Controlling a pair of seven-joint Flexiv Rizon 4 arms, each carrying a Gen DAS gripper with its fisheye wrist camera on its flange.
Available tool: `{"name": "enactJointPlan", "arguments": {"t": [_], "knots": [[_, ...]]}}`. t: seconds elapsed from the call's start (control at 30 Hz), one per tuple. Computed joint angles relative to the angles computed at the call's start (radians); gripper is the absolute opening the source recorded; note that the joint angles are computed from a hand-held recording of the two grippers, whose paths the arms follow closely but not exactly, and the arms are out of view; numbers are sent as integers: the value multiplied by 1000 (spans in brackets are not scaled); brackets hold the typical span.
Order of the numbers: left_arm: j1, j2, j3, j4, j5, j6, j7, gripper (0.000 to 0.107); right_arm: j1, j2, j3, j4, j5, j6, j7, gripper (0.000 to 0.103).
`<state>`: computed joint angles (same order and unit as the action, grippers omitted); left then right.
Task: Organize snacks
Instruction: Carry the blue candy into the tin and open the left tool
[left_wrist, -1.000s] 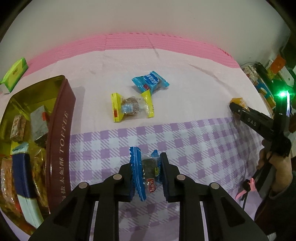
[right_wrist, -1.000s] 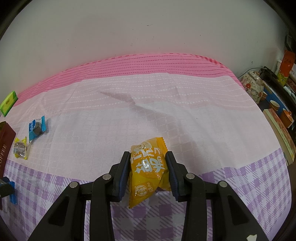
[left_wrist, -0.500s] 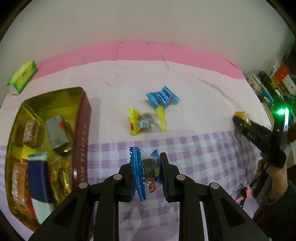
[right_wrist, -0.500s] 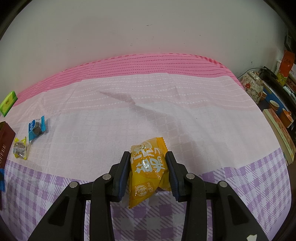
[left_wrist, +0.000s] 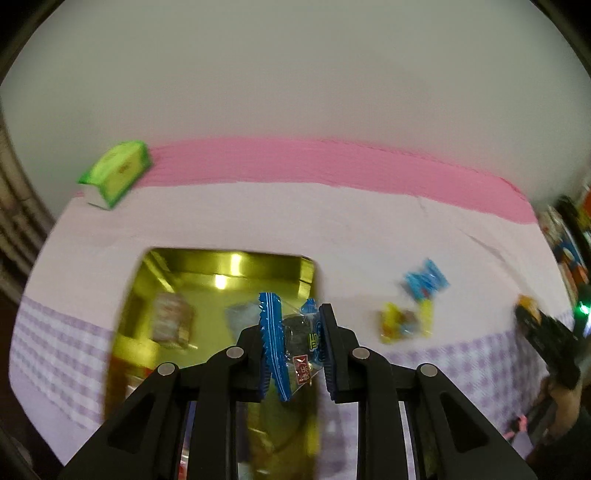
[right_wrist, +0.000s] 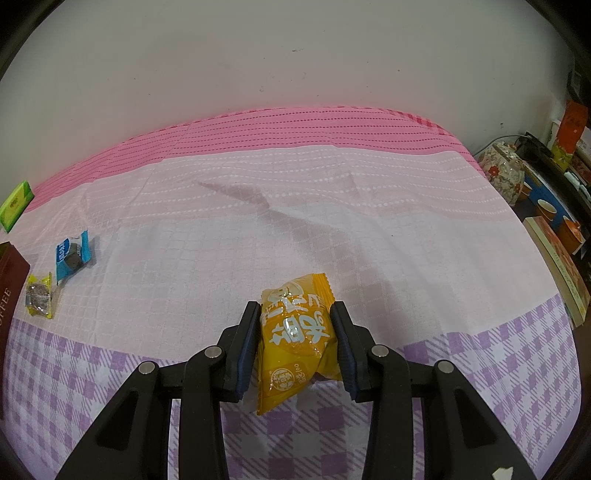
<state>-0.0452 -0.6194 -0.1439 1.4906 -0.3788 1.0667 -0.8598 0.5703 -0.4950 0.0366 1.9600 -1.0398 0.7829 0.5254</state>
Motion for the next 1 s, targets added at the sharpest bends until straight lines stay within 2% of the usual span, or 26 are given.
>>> {"name": "enactJointPlan", "arguments": {"t": [0.27, 0.47, 0.57, 1.0], "knots": [[-5, -111, 79, -181, 86, -58, -89, 23, -1, 4, 2, 6, 0, -2, 2, 37], [0, -161, 93, -245, 133, -121, -120, 23, -4, 7, 2, 10, -3, 0, 1, 37], [-2, -176, 99, -264, 154, -149, -131, 23, -5, 10, 4, 14, -2, -2, 3, 37], [-19, -192, 125, -275, 233, -154, -141, 24, -8, 13, 5, 19, -6, 0, 3, 37]]}}
